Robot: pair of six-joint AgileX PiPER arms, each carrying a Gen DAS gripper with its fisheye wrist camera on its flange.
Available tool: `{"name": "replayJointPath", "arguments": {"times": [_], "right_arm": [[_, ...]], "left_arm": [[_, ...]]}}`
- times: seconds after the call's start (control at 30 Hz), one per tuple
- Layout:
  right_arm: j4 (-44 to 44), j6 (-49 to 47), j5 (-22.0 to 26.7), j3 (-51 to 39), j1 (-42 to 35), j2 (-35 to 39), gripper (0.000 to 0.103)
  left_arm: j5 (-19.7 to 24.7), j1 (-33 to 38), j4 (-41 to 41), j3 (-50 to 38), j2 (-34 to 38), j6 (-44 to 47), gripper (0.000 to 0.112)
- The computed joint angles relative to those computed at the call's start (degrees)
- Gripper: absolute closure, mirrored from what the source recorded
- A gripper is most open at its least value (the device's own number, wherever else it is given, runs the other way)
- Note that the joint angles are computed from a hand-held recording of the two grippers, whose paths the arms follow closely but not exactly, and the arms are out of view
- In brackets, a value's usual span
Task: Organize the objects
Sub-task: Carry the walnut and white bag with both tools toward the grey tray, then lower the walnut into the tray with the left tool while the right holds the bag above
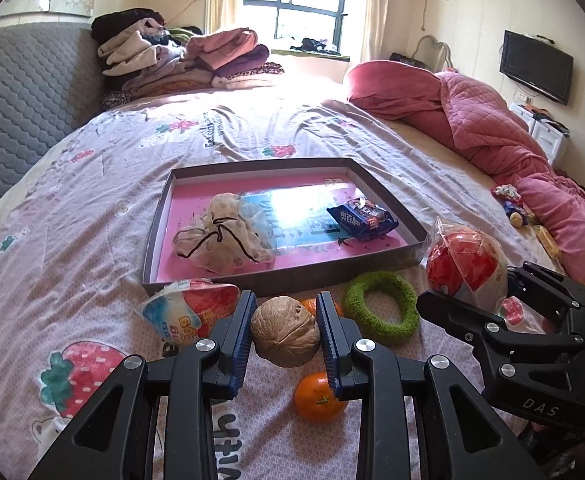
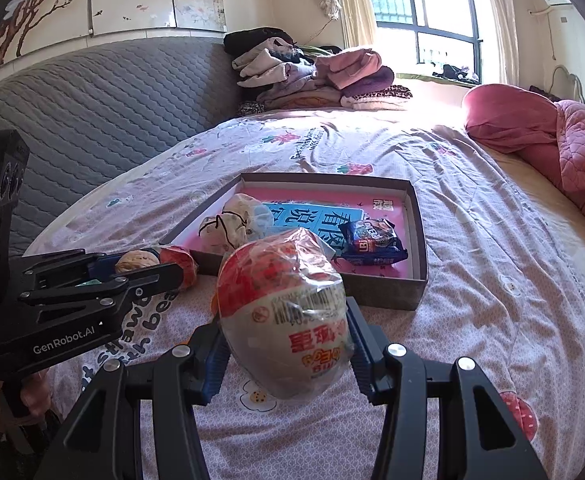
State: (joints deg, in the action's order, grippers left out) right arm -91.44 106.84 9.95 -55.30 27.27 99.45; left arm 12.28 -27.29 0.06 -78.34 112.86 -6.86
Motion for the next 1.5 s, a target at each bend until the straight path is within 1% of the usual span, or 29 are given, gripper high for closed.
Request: {"name": "replayJointPath", "arguments": {"times": [0.1, 0.2, 0.27, 0.4, 0.47, 0.5, 0.57, 0.6, 0.7, 0.8, 0.87, 1.0, 1.07, 1.13, 1.2, 1.27, 1.5], "right_arm": [[3.5, -4.2, -0.1, -1.9, -0.4, 1.1, 0.051], [8.7, -9.7, -1.0, -3.7, -1.1, 2.2, 0.051], [14.1, -15.6, -1.5, -5.0, -1.5, 2.8, 0.051], [17.6, -20.5, -1.0, -7.5, -1.9, 3.7, 0.051], [21.7, -24.9, -1.3, -8.7, -2.6, 4.2, 0.051], [22.2, -25.5, -1.2, -9.2, -2.8, 4.4, 0.051], [27.5, -31.2, -1.2, -10.7, -3.3, 5.1, 0.051], [28.2, -32.0, -1.0, -11.3, -3.3, 5.3, 0.051], [31.9, -36.5, -0.7, -13.2, -3.7, 6.2, 0.051], [38.0, -42.9, -0.8, -14.9, -4.3, 7.0, 0.051], [41.6, -46.7, -0.5, -16.3, -4.6, 7.6, 0.051], [44.6, -50.0, 0.4, -18.8, -4.8, 8.8, 0.051], [46.8, -52.3, 0.7, -20.1, -5.1, 9.5, 0.051], [45.4, -51.1, 0.9, -21.0, -5.1, 10.1, 0.051], [46.8, -52.9, 1.6, -22.2, -5.0, 10.7, 0.051], [47.9, -54.5, 1.7, -23.1, -4.9, 11.1, 0.051], [48.1, -56.3, 3.3, -26.9, -4.6, 12.5, 0.051]], "left_arm": [[0.8, 0.9, -2.8, -1.5, 0.5, 3.4, 0.081], [1.7, 1.7, -3.7, -3.6, 1.4, 4.4, 0.081], [2.5, 2.3, -4.8, -5.2, 2.2, 5.6, 0.081], [3.5, 3.2, -5.3, -8.0, 3.4, 6.6, 0.081], [4.2, 3.6, -5.4, -9.7, 4.1, 6.9, 0.081], [4.5, 3.7, -5.3, -10.4, 4.4, 6.7, 0.081], [5.4, 4.0, -6.5, -12.1, 5.2, 7.7, 0.081], [5.8, 4.2, -7.0, -12.8, 5.6, 8.3, 0.081], [7.0, 4.5, -7.0, -15.3, 7.0, 8.6, 0.081], [7.6, 4.7, -5.6, -17.5, 8.2, 7.7, 0.081], [8.8, 5.1, -5.8, -19.5, 9.3, 8.1, 0.081], [10.3, 5.6, -5.5, -23.2, 11.2, 8.1, 0.081], [10.3, 6.0, -5.7, -24.2, 11.7, 8.2, 0.081], [10.4, 6.2, -4.4, -25.5, 12.4, 6.9, 0.081], [11.1, 6.6, -5.2, -26.7, 13.2, 7.5, 0.081], [11.8, 6.8, -4.0, -28.4, 14.1, 6.7, 0.081], [14.8, 7.5, -4.3, -33.8, 16.8, 7.4, 0.081]]}}
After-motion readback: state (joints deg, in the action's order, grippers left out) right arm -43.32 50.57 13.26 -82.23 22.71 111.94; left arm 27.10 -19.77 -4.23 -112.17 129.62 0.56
